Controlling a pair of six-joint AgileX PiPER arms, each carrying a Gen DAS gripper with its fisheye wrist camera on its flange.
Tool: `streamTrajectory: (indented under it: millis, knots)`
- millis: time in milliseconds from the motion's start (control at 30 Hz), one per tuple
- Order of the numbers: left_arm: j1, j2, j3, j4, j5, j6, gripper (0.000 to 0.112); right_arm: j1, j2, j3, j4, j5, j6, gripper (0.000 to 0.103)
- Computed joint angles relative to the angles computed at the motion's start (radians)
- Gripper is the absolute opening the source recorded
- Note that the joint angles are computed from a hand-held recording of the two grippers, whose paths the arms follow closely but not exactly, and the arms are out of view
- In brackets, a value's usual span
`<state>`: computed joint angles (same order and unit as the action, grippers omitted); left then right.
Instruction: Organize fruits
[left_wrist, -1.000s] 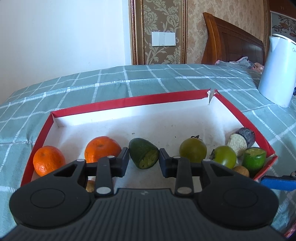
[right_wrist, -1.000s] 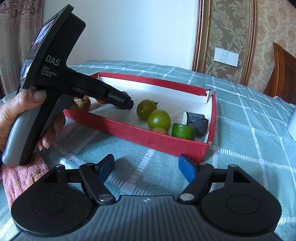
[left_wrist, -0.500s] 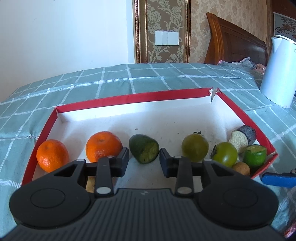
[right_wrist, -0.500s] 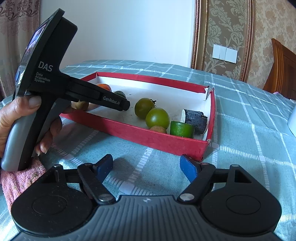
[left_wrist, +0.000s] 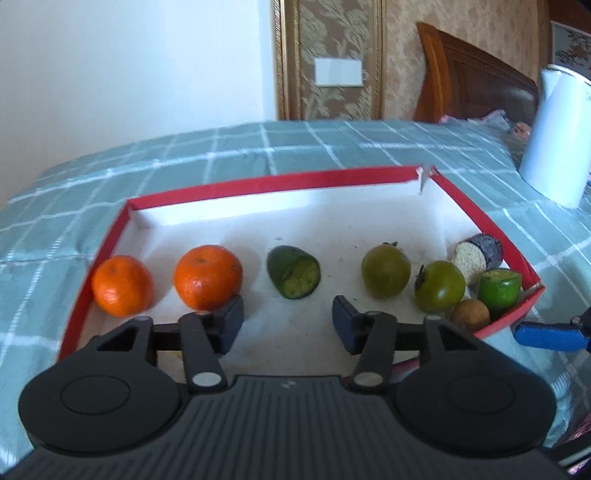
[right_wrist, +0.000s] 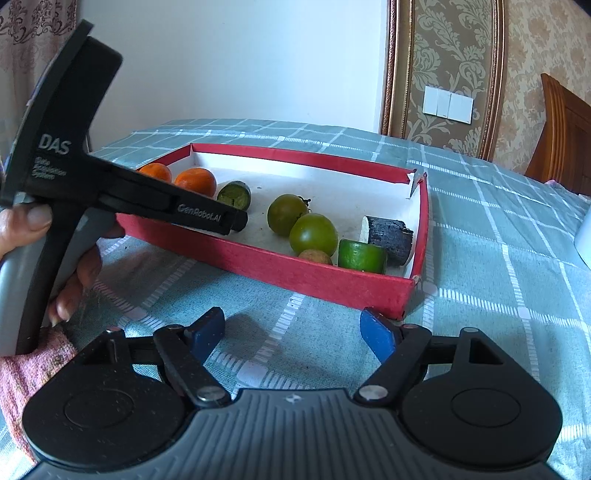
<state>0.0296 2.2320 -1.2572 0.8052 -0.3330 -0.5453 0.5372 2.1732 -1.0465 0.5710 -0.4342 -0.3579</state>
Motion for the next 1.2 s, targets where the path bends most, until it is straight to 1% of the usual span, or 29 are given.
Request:
streamTrajectory:
  millis: [33,67,100,133,200,300,367,400,467,533,567,667,700,767,800,867,967,1033,1133,1200]
  knots:
    - [0.004,-0.01,0.019,-0.039,-0.012,0.038,0.061,0.0,0.0,0.0,0.0,0.0,0.0,0.081]
    - [0.007,-0.019,0.036,-0.066,-0.022,0.066,0.064,0.0,0.0,0.001,0.003,0.0,-0.001,0.082]
    - [0.01,-0.029,0.055,-0.101,-0.036,0.104,0.071,0.001,0.0,0.0,0.005,0.0,-0.003,0.082]
    - [0.009,-0.038,0.076,-0.166,-0.049,0.166,0.076,0.001,0.0,0.001,0.007,-0.001,-0.004,0.082]
    - [0.01,-0.057,0.114,-0.269,-0.073,0.271,0.077,0.001,0.0,-0.001,0.01,0.001,-0.006,0.083]
    - [0.017,-0.092,0.163,-0.312,-0.085,0.313,0.082,0.0,0.0,-0.001,0.008,0.002,-0.004,0.083]
    - [0.027,-0.12,0.205,-0.336,-0.109,0.323,0.085,-0.001,0.0,-0.002,0.007,0.004,-0.001,0.083]
    - [0.031,-0.137,0.228,-0.347,-0.117,0.329,0.087,-0.001,0.0,-0.001,0.007,0.004,0.001,0.083]
    - [0.034,-0.175,0.279,-0.414,-0.127,0.369,0.093,-0.001,-0.001,-0.001,0.004,0.004,0.006,0.083]
    - [0.048,-0.213,0.343,-0.436,-0.169,0.371,0.099,-0.003,-0.001,0.0,0.0,0.004,0.014,0.084]
    - [0.053,-0.23,0.371,-0.458,-0.183,0.386,0.1,-0.003,-0.002,0.0,0.005,0.002,0.014,0.084]
    - [0.065,-0.27,0.44,-0.51,-0.213,0.431,0.103,0.02,-0.007,0.008,0.111,-0.036,-0.042,0.084]
    - [0.068,-0.281,0.459,-0.526,-0.22,0.44,0.103,0.027,-0.015,0.017,0.112,-0.044,-0.021,0.084]
    - [0.081,-0.299,0.482,-0.523,-0.216,0.422,0.103,0.033,-0.038,0.042,0.051,-0.054,0.081,0.084]
    - [0.089,-0.305,0.489,-0.517,-0.212,0.407,0.103,0.042,-0.047,0.047,0.055,-0.059,0.102,0.084]
    - [0.103,-0.315,0.501,-0.516,-0.21,0.394,0.103,0.069,-0.056,0.047,0.118,-0.086,0.074,0.084]
    - [0.119,-0.33,0.523,-0.544,-0.217,0.414,0.103,0.122,-0.05,0.012,0.326,-0.145,-0.092,0.084]
    - [0.126,-0.34,0.532,-0.558,-0.213,0.424,0.103,0.14,-0.046,-0.023,0.451,-0.152,-0.189,0.086]
    - [0.135,-0.359,0.55,-0.555,-0.226,0.417,0.103,0.149,-0.043,-0.054,0.551,-0.154,-0.238,0.087]
    - [0.13,-0.374,0.562,-0.575,-0.227,0.441,0.103,0.142,-0.045,-0.057,0.552,-0.137,-0.226,0.087]
